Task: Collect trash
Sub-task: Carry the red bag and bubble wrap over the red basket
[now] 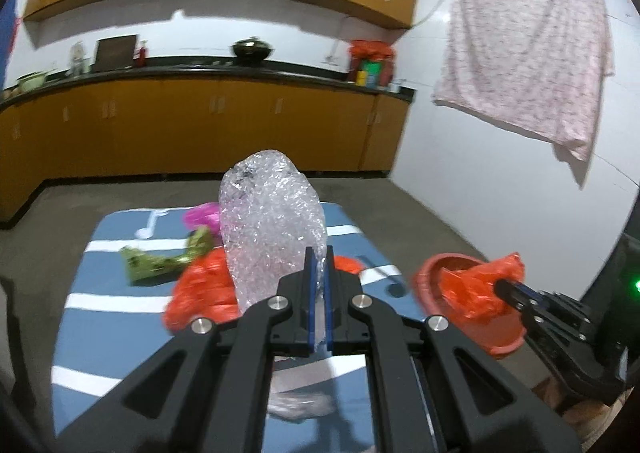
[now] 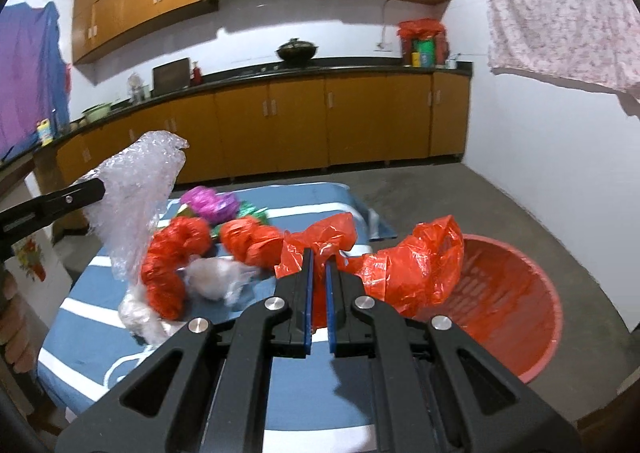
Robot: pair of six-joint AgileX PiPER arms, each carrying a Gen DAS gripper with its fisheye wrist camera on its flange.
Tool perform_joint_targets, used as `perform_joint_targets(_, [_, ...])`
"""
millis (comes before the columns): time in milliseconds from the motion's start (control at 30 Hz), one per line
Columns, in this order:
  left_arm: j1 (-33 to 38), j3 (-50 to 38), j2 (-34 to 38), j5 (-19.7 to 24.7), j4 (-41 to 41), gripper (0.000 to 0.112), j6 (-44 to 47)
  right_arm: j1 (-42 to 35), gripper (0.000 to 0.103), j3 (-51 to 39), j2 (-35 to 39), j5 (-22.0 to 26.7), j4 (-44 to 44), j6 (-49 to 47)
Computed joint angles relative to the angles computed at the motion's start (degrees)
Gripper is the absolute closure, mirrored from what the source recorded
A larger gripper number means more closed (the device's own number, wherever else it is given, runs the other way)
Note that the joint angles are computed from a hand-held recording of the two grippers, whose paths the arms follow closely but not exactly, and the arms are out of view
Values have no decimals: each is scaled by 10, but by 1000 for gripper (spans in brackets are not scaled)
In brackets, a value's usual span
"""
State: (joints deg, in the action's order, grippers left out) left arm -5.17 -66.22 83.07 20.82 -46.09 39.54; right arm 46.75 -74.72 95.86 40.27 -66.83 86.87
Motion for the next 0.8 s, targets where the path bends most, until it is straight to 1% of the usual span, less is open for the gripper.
perform_joint_targets(200, [-79,-21,15,-8,9,107,-20,-28,98,45,-43,17,-23,24])
perform_joint_targets(400, [-151,-56,58,-19,22,107,-39,-65,98,79,-78,24,-37,33])
perform_joint_targets(500, [-188,-83,90,-25,45,107,-62,-84,98,93,-91,21,-41,41])
perform_joint_targets(633, [-224,-125,136,-24,71,107,-95,-121,98,106,-102,2,-39,48])
perform_joint_targets(800, [-251,-172,187,-19,84,107,-108,-174,98,120,-107,-40,-32,65])
